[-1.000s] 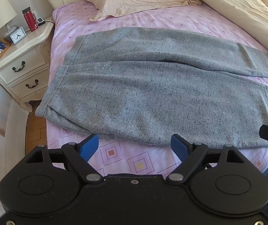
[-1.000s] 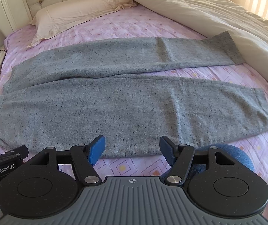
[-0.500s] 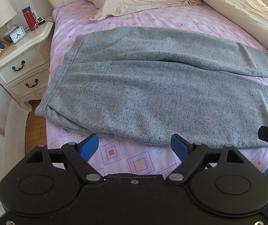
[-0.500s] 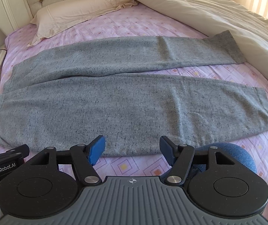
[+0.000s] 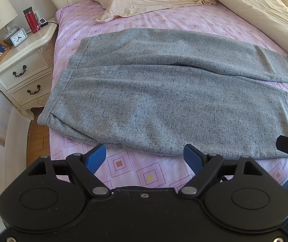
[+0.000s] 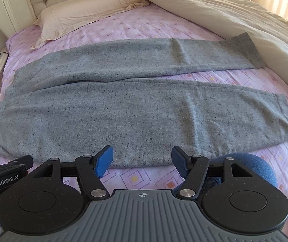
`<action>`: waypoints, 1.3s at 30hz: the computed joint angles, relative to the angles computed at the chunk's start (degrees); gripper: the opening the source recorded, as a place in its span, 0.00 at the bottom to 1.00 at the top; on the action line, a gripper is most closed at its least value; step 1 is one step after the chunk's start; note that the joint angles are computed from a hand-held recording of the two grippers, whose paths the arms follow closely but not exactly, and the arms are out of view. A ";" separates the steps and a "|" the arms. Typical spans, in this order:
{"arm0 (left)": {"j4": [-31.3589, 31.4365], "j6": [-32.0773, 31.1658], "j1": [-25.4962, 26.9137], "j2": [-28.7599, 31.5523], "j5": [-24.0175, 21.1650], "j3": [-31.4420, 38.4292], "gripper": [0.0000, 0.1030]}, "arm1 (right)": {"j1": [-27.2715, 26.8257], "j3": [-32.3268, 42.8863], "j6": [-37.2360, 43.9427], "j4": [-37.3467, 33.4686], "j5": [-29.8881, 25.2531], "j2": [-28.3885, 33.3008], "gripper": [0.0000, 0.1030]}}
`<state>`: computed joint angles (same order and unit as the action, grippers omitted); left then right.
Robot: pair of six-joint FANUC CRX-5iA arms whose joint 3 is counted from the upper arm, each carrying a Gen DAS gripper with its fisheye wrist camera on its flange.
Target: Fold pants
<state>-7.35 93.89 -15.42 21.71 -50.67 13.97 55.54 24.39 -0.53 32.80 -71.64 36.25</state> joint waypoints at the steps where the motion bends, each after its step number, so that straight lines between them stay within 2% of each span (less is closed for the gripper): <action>1: 0.00 0.00 0.00 0.00 0.00 0.00 0.83 | -0.01 -0.06 -0.01 0.01 0.05 -0.04 0.61; 10: 0.81 -0.59 0.21 0.10 0.01 -0.11 0.81 | -0.06 -0.58 0.14 0.88 0.82 -0.34 0.60; 14: 2.55 -1.20 0.76 0.60 -0.98 0.30 0.75 | -0.04 -1.49 -0.12 1.33 1.29 -0.82 0.51; 17: 3.97 -2.11 1.03 1.11 -2.13 0.82 0.73 | -0.27 -2.33 -0.37 1.37 1.78 -1.50 0.48; 21: 3.94 -3.98 0.74 1.07 -1.34 0.98 0.68 | -0.91 -4.86 -2.61 1.71 3.02 -3.35 0.41; 23: 3.41 -4.16 0.43 0.82 0.06 0.84 0.68 | -1.27 -6.67 -3.83 2.18 3.04 -4.58 0.37; 29: 4.77 -8.64 -0.07 1.38 3.20 1.77 0.68 | -3.15 -14.01 -8.40 3.60 3.55 -9.93 0.35; 34: 6.34 -10.27 -0.46 3.75 2.60 4.56 0.68 | -4.80 -18.99 -11.36 3.64 1.26 -13.37 0.35; 39: 6.21 -11.01 -1.53 6.18 1.61 7.20 0.68 | -6.47 -26.77 -16.27 4.25 1.72 -17.81 0.35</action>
